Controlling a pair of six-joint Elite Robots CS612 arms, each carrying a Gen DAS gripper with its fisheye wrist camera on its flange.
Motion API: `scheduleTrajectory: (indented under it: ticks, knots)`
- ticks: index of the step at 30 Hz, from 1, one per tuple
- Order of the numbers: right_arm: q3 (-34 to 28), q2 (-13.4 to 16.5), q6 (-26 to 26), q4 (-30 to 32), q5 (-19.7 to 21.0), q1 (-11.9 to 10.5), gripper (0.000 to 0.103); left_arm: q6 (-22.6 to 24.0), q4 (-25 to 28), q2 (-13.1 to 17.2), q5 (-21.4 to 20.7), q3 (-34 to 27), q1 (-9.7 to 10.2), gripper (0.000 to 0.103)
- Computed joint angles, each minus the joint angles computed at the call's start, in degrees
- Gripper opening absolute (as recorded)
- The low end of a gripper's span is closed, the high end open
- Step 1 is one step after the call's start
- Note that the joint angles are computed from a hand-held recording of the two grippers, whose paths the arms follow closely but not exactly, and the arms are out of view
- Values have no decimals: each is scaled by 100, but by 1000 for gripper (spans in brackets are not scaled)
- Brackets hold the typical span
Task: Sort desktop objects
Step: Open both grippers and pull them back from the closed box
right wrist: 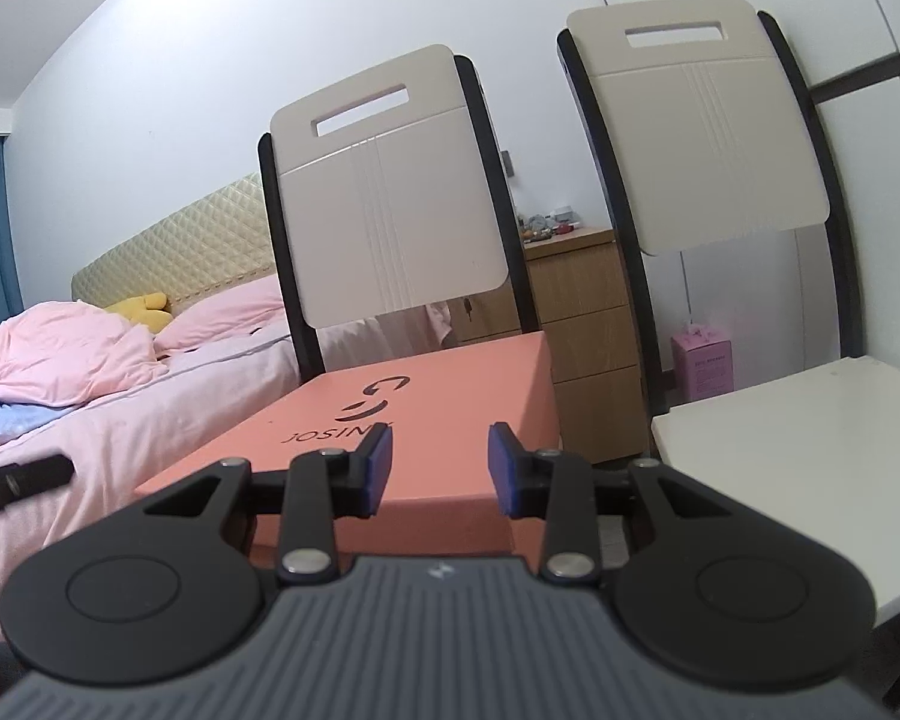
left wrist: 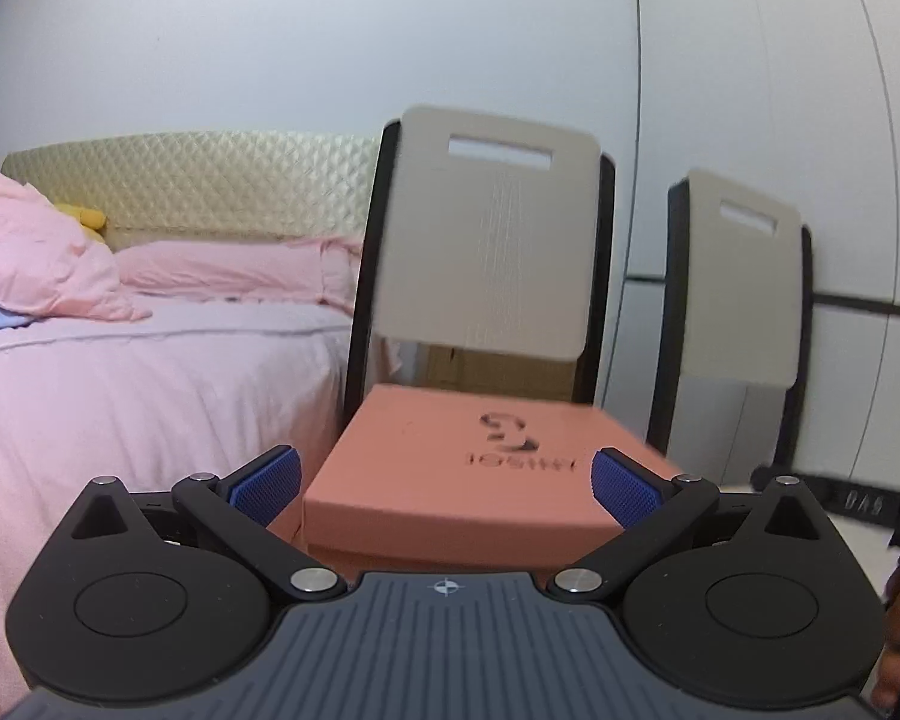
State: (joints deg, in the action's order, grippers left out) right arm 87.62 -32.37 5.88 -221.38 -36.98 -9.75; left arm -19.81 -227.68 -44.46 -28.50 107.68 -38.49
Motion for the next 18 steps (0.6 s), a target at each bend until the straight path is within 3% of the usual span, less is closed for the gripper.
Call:
scheduleTrajectory:
  ticks: [3, 5, 8, 9, 14, 18]
  knots:
    - [52, 17, 131, -235, -81, -14, 38, 841, -528, 165, 349, -151, -70, 103]
    - [65, 32, 282, -357, -93, -26, 43, 929, -563, 265, 628, -239, -77, 103]
    - [112, 30, 381, -532, -104, -22, 49, 101, -1, 243, 551, -143, -8, 103]
    - [136, 26, 385, -568, -70, -25, 50, 5, 131, 242, 542, -131, 5, 103]
    - [350, -30, 208, -786, -201, 3, 79, -504, 934, 218, 874, -108, 24, 103]
    - [477, -70, -288, -681, -262, 59, 89, -496, 924, 227, 894, -105, 26, 103]
